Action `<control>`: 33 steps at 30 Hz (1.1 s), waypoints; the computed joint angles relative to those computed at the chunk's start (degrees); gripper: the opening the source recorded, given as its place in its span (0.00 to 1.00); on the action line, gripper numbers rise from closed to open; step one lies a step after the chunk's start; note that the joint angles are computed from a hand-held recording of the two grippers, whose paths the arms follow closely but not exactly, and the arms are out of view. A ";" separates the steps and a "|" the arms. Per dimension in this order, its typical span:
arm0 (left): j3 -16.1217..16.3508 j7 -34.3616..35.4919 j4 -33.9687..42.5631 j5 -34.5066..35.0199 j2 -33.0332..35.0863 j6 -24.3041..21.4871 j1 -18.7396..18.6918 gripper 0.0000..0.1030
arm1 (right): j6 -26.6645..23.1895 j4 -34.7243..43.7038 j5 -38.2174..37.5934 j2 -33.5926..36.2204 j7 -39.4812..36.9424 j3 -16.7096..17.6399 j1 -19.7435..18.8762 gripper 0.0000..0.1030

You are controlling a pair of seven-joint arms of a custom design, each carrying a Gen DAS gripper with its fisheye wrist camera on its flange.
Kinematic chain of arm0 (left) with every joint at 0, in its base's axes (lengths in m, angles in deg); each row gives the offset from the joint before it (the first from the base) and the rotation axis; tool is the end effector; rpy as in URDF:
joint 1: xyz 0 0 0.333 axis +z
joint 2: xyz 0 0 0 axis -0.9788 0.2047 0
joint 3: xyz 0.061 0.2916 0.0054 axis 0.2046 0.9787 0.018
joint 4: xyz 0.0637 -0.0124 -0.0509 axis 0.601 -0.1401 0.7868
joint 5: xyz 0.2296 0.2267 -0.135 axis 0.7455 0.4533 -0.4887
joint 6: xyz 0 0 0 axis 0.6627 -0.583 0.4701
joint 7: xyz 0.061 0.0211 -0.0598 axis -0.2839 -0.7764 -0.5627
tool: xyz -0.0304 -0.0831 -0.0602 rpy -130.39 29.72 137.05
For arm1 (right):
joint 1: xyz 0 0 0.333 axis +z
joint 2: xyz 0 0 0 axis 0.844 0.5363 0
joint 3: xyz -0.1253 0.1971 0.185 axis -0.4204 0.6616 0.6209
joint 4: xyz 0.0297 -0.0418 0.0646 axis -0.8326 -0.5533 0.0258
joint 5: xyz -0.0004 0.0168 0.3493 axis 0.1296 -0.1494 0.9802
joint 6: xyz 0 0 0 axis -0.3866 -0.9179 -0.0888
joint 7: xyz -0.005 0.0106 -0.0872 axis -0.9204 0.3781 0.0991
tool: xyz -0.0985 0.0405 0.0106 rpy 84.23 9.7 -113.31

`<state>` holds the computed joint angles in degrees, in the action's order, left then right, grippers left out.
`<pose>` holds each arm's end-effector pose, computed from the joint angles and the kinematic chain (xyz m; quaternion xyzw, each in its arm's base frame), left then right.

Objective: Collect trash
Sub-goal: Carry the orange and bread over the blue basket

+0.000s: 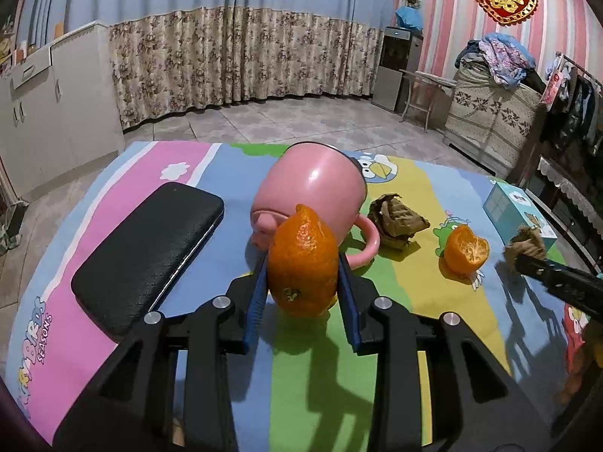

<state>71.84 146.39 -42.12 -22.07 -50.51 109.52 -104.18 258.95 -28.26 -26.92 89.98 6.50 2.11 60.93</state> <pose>0.6731 -0.1393 0.3451 -0.6695 0.6066 -0.3205 0.2847 0.6980 0.0693 0.3466 -0.6365 0.6735 -0.2055 0.3147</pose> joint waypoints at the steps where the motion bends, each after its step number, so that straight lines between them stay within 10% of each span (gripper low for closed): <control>1: -0.39 0.23 -0.14 0.08 -0.15 0.28 0.14 0.32 | 1.12 -2.20 0.50 -1.46 -1.36 1.68 -1.59 0.37; 8: 5.69 -0.17 -5.11 0.04 -3.80 3.24 -8.05 0.32 | 10.34 -18.21 2.60 -13.30 -10.04 10.32 -13.04 0.37; 16: 9.37 3.33 -9.40 -4.82 -7.97 6.88 -18.76 0.32 | 18.81 -35.43 -1.89 -24.96 -11.49 26.58 -38.98 0.37; 21: 10.57 5.79 -6.56 -8.99 -5.60 7.41 -25.53 0.32 | 22.95 -41.46 -4.62 -28.63 -9.00 21.47 -41.15 0.37; 33: 2.49 6.97 11.23 -8.60 4.53 1.37 -27.16 0.32 | 26.52 -38.39 -21.97 -23.86 2.86 15.53 -49.17 0.37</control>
<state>74.33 153.36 -30.89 -30.67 -45.99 110.88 -131.34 285.47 -66.65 -48.89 66.12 9.36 17.63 11.77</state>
